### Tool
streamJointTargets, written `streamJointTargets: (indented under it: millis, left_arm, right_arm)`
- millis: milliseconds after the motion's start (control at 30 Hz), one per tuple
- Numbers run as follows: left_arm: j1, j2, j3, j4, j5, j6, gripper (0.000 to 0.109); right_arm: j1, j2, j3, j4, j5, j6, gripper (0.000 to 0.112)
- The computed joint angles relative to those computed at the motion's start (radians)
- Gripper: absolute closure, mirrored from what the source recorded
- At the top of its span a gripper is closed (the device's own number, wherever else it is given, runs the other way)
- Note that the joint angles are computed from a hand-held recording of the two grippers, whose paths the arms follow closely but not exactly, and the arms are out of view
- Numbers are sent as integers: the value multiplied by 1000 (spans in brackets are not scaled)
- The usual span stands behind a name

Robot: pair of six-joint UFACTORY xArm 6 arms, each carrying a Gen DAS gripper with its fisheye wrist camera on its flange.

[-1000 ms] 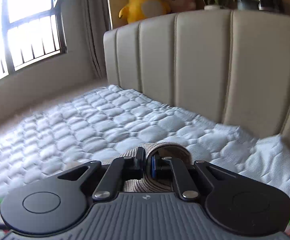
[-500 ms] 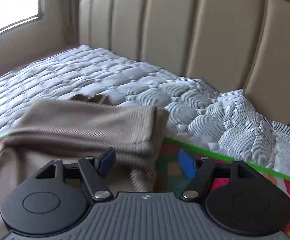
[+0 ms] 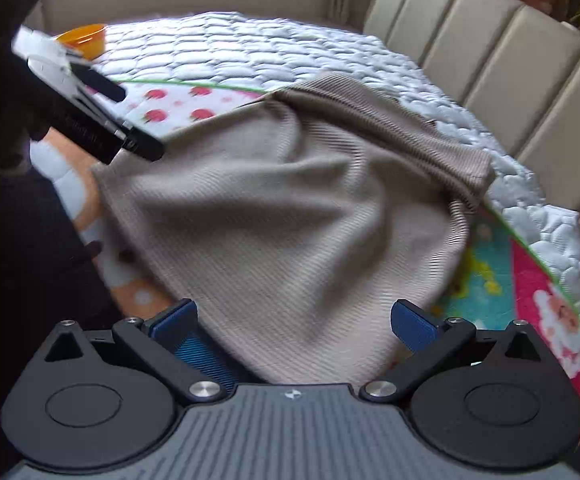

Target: Fold clothes

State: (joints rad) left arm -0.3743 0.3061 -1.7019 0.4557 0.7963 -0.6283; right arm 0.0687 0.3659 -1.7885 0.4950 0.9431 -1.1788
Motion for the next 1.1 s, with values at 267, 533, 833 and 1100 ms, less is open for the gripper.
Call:
streamJointTargets:
  millis: [267,533,833,1100]
  left_arm:
    - [-20,-52,50,39,-1,-34,6]
    - [-44,-49,52,-2,-16,102,6]
    - [-73,1,-12,-30,77,231,6]
    - [-62,2,-16,-77,79,263,6]
  right_arm:
    - [57,-111,271,-8,-279,-79,9]
    - [-1,-40,174,2,-395,247,9]
    - [-26,-90,192,191,-180,-93,9]
    - [93,-161,389,135,-492,-337,9]
